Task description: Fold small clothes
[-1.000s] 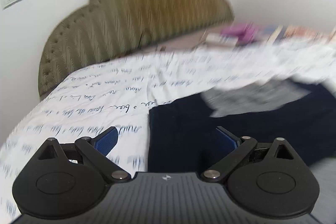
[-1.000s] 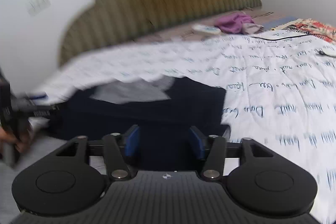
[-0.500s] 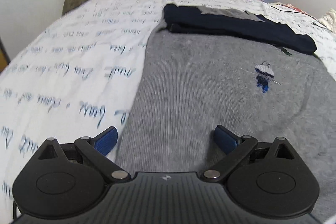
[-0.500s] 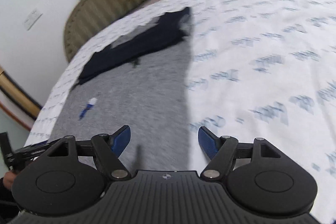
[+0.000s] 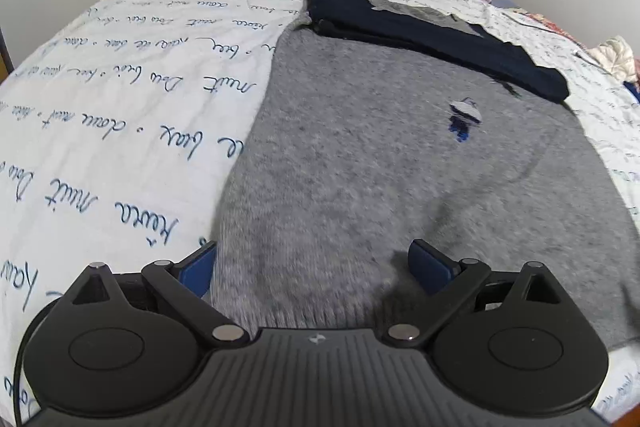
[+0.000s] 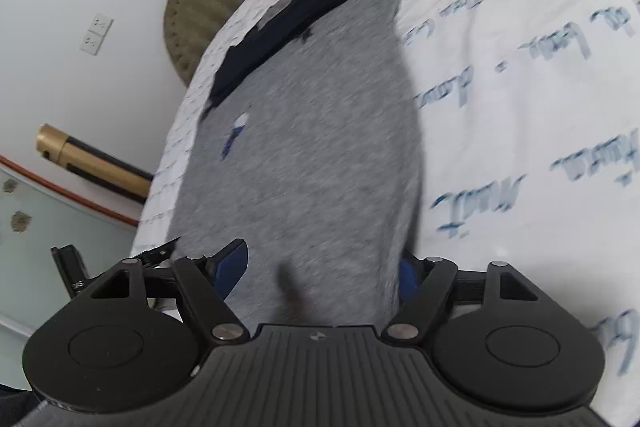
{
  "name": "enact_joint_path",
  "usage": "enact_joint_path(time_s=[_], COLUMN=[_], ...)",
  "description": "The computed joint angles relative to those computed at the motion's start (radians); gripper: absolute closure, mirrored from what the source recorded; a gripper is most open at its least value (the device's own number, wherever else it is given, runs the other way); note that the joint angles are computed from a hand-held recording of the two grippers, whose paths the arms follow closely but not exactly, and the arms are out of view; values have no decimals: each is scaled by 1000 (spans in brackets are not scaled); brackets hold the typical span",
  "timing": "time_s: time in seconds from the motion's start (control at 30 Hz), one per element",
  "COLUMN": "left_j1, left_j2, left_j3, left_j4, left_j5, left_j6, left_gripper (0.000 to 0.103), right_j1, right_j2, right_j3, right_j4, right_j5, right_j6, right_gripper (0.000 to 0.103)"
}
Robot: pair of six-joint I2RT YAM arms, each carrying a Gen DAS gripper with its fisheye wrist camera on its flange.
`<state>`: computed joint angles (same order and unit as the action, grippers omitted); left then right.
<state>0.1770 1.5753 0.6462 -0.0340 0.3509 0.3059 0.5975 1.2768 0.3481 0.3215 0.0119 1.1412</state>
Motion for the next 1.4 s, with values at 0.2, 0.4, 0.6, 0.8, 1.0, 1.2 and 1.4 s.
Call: enact_joint_path(time_s=[0.2, 0.4, 0.6, 0.8, 1.0, 1.2, 1.4], left_j1=[14, 48, 115, 229, 261, 281, 333], left_j2=[-28, -44, -7, 107, 179, 277, 398], left_j3=[-29, -36, 28, 207, 281, 402, 529], left_j4=[-3, -4, -98, -364, -445, -641, -836], left_j5=[6, 23, 124, 325, 313, 390, 442], left_j6=[28, 43, 43, 59, 58, 162, 247], left_gripper=[17, 60, 73, 74, 74, 74, 74], right_j1=[31, 13, 7, -14, -17, -31, -57], right_j2=[78, 92, 98, 89, 68, 84, 102], right_j3=[53, 21, -14, -59, -93, -107, -117], right_j4=[20, 62, 130, 201, 244, 283, 320], right_j5=[20, 3, -8, -41, -58, -82, -127], right_j6=[14, 52, 86, 117, 134, 138, 146], right_gripper=[50, 75, 75, 74, 64, 65, 67])
